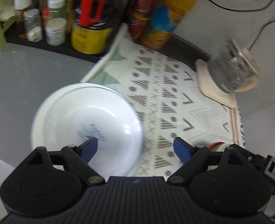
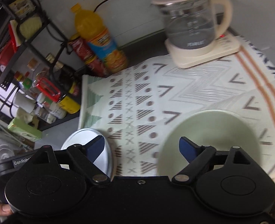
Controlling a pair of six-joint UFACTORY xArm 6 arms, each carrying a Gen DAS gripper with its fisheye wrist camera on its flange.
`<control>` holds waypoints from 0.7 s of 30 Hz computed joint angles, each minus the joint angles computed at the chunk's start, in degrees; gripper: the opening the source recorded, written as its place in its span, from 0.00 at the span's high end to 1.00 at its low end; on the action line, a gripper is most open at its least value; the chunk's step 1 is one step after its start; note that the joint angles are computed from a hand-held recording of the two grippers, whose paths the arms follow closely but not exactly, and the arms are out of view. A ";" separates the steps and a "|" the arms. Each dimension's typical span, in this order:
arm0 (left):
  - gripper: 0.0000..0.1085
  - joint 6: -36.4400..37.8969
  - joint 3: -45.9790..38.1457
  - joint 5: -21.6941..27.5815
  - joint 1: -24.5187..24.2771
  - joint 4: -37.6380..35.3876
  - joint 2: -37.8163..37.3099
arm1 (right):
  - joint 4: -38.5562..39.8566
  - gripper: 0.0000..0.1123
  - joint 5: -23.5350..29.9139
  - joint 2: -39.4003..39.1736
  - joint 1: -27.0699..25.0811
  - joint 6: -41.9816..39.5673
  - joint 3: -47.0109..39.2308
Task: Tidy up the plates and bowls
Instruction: 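Release the 'BAKERY' plate and grasp the red bowl rim with the right tool, then carry the red bowl with nested green bowls and set it onto the plates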
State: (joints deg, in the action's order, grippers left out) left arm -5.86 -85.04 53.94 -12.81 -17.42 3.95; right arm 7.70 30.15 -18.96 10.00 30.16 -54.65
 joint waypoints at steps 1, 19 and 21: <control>0.20 0.33 -0.28 0.22 -0.56 -0.52 0.12 | -0.36 0.20 -0.21 -0.98 -0.60 0.66 0.88; 0.20 9.56 -5.27 3.17 -7.56 -4.68 4.01 | -10.10 0.20 1.81 -12.40 -5.87 15.91 13.52; 0.20 10.46 -6.73 4.51 -7.78 -5.49 5.17 | -11.39 0.20 2.48 -12.94 -6.37 17.84 14.37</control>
